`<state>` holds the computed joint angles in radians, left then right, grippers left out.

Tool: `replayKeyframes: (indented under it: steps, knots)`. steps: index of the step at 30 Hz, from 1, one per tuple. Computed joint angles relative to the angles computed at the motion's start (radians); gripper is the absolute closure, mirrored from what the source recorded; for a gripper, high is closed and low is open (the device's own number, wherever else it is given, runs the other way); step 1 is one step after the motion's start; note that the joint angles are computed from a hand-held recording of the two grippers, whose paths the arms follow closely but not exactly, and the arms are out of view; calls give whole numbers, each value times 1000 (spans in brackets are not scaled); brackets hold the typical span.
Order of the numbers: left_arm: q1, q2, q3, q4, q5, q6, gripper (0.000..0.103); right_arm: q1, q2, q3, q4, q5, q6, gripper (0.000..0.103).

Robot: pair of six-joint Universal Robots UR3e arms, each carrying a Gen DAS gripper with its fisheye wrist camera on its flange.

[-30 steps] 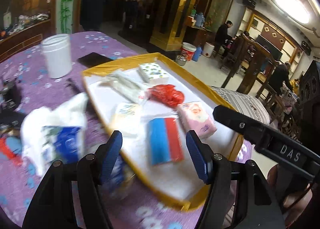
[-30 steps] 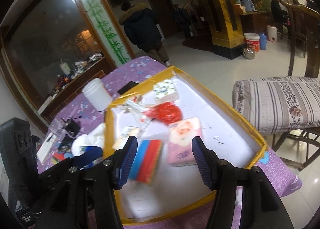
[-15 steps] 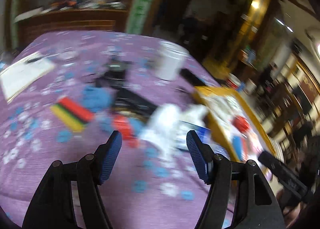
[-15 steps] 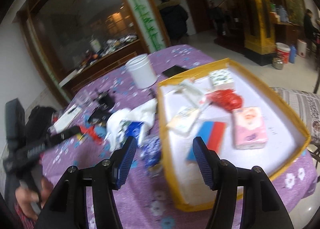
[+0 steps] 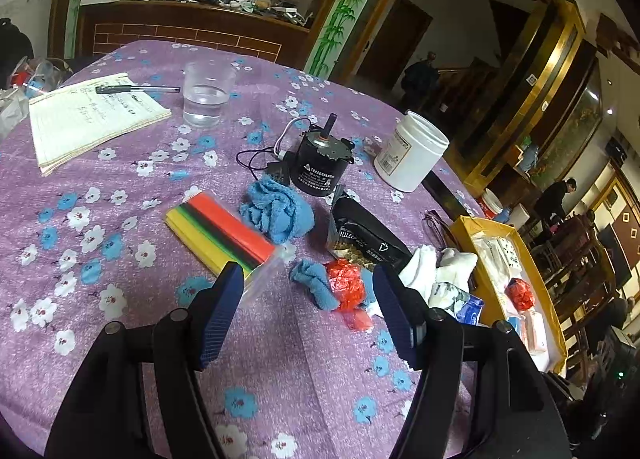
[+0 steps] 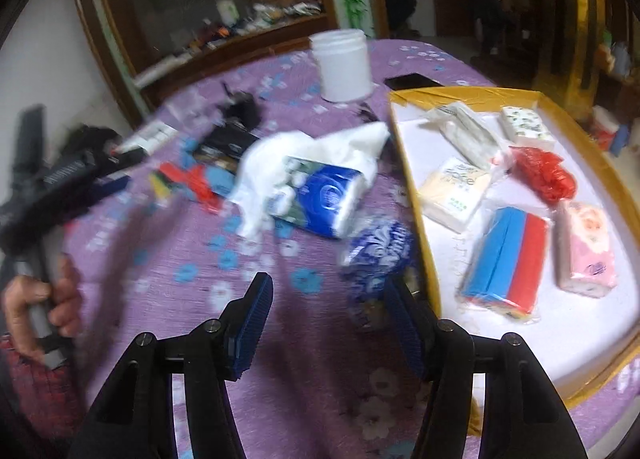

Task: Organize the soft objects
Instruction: 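Grasp the blue Vinda tissue pack with right gripper while left gripper reaches toward the Vinda roll bag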

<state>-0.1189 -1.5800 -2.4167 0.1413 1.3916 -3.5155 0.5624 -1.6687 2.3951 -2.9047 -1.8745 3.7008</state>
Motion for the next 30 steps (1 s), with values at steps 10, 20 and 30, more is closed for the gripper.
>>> replayKeyframes:
  steps: [10, 20, 30]
  knots:
    - [71, 11, -66, 73, -85, 0, 37, 10, 178, -91, -80, 29, -37, 31]
    - [93, 12, -74, 68, -117, 0, 37, -75, 89, -85, -87, 91, -57, 33]
    - [89, -2, -63, 63, -118, 4, 37, -175, 177, -50, -227, 494, -135, 38]
